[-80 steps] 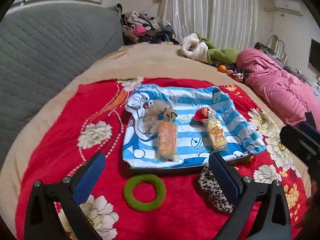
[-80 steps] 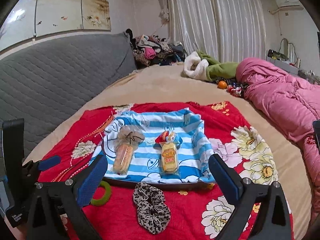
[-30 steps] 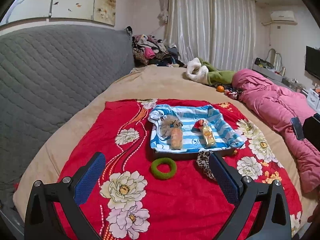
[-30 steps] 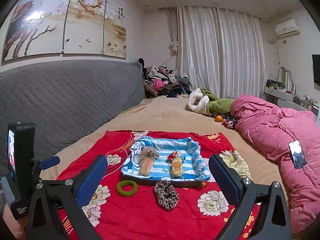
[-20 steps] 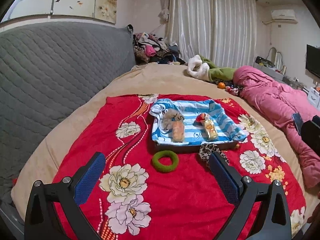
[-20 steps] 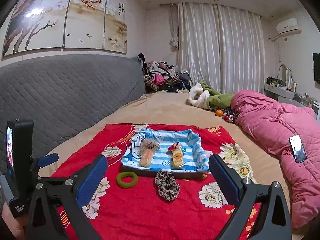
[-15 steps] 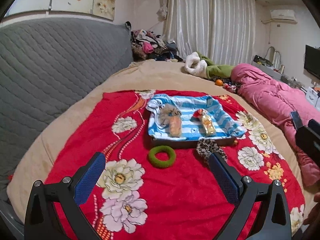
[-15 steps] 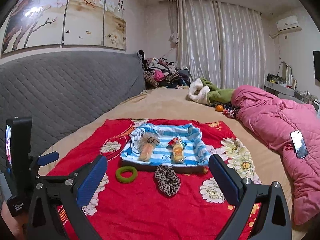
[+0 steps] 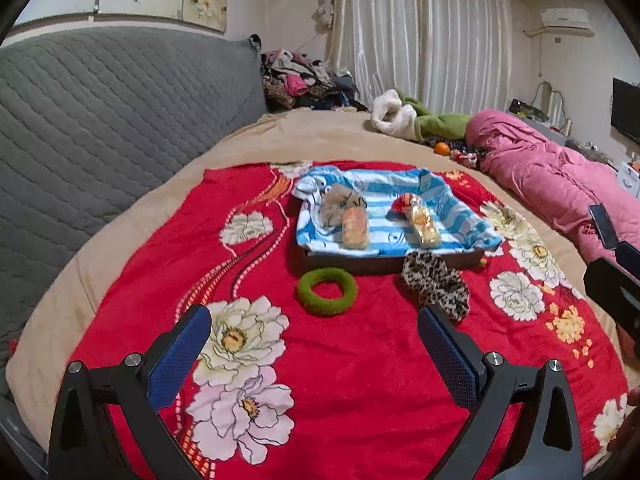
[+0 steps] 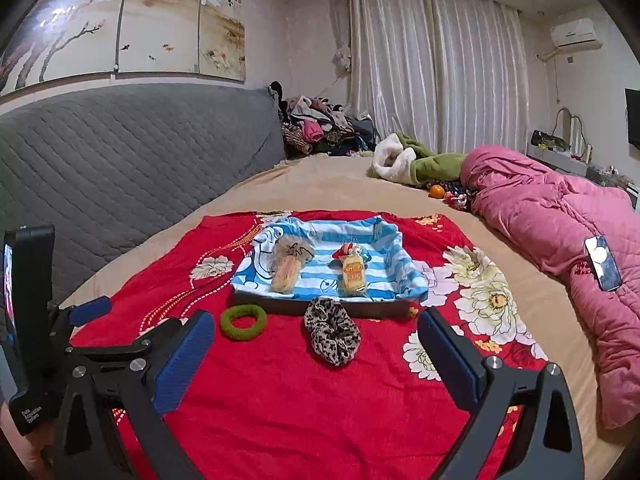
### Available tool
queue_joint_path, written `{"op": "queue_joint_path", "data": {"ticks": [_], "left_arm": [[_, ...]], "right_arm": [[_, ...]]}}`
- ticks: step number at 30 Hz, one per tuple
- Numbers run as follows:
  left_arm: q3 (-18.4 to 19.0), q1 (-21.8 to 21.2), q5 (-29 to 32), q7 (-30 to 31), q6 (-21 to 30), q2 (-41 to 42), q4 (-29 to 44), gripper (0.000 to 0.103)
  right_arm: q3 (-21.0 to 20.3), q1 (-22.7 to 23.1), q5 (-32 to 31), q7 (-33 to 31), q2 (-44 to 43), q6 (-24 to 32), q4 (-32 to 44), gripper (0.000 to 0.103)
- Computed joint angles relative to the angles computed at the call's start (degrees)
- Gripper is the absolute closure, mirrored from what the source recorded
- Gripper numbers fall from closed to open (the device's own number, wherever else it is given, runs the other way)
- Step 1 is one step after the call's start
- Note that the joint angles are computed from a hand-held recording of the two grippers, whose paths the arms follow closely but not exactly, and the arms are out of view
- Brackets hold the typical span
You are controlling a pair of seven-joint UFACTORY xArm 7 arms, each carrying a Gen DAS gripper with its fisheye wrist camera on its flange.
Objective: Organize objects
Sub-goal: 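Move the left tool to the green ring while the right tool approaches the leopard scrunchie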
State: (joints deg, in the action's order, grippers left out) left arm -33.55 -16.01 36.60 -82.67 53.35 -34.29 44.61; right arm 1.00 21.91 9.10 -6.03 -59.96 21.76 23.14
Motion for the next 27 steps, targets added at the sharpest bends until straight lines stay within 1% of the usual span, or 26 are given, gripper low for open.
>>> {"op": "queue_joint_path", "data": {"ticks": [4, 9, 19, 25, 27], "left_arm": [[0.5, -0.2, -0.5, -1.0, -1.3, 0.9, -1.6, 0.000], [0.8, -0.4, 0.4, -2.3, -2.2, 2.2, -3.0, 0.000], [2.8, -1.4, 1.7, -4.3, -5.4, 4.1, -6.1, 0.000], [3.2, -1.3, 3.9, -5.0, -5.8, 6.3, -6.3, 0.000], [4.2, -1.7, 4.1, -5.0, -6.8, 6.9, -6.5, 0.000]], "right_arm": [[-0.3, 0.2, 0.1, 0.0, 1.2, -1.3, -1.1, 0.001], [-0.1, -0.1, 0.0, 0.6, 2.4, -2.7, -2.3, 0.001], [-0.3, 1.1, -0.3, 0.5, 6.7, -4.9, -3.9, 0.001], [-0.7, 1.4, -0.3, 0.5, 9.1, -5.8, -4.2, 0.001], [-0.7, 1.4, -0.2, 0.6, 9.6, -6.3, -4.4, 0.001]]}}
